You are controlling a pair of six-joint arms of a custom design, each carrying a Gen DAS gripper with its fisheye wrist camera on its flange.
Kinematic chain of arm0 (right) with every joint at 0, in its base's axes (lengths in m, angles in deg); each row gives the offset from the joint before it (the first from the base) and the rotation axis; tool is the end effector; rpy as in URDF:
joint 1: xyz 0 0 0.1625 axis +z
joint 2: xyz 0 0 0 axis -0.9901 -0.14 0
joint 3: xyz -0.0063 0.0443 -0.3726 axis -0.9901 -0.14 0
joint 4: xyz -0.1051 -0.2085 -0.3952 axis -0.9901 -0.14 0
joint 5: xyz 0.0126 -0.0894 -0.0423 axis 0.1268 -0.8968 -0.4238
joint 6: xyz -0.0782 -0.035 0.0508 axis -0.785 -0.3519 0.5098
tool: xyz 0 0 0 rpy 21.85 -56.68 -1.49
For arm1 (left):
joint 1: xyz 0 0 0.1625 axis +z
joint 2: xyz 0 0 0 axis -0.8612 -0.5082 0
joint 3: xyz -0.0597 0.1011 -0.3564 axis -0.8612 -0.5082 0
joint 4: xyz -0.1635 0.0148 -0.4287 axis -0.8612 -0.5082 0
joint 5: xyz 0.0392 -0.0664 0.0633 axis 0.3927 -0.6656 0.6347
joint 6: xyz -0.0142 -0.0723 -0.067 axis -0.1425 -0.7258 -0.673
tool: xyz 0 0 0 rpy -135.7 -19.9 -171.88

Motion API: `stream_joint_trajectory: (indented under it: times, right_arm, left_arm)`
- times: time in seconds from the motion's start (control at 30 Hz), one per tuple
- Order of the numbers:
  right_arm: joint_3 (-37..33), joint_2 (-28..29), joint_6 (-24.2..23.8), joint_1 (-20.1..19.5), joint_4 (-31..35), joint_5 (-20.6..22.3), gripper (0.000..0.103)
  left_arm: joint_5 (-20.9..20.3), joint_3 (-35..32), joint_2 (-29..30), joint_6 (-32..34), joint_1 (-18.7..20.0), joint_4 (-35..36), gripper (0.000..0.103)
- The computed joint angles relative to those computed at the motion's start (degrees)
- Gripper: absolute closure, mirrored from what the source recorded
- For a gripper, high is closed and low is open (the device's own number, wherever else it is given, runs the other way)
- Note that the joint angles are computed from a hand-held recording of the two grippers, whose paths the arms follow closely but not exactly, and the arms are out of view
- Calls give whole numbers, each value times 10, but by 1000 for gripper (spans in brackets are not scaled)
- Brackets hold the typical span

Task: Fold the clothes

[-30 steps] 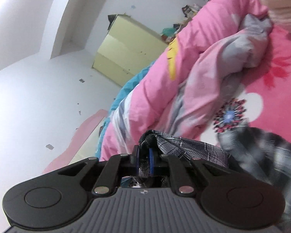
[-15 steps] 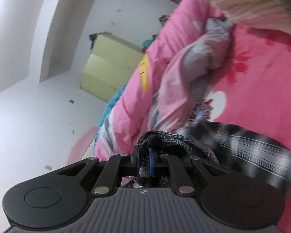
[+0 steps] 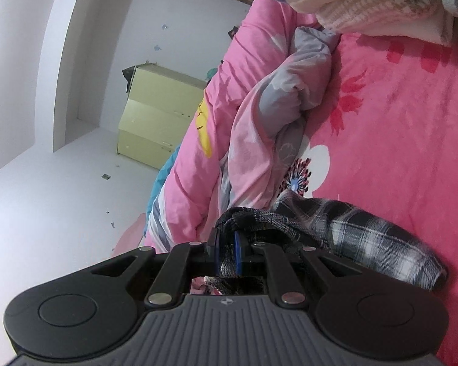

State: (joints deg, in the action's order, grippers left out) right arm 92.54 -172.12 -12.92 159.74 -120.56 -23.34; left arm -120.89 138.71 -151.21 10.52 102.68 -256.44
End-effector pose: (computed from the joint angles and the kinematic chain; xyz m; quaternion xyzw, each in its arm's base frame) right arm 0.0787 -0.5190 0.2892 0.0098 0.8929 -0.3889 0.2266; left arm -0.1560 -0.3972 0.1534 0.3516 0.8114 -0.4541 0.1088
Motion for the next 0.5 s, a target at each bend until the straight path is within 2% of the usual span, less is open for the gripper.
stream_joint_trajectory:
  times: [0.1, 0.23, 0.33, 0.43, 0.5]
  right_arm:
    - [-10, 8, 2, 3, 3, -2, 93]
    - [-26, 22, 9, 7, 10, -7, 93]
    - [-36, 29, 7, 14, 15, -11, 93]
    - [-40, 35, 3, 20, 17, -13, 93]
    - [-42, 37, 2, 24, 19, -16, 93]
  left_arm:
    - [-6, 12, -3, 27, -11, -11, 17]
    - [46, 24, 22, 73, -42, -29, 15]
    - [88, 26, 52, 111, -59, -47, 17]
    - [121, 22, 81, 141, -70, -76, 31]
    - [130, 19, 87, 136, -69, -82, 45]
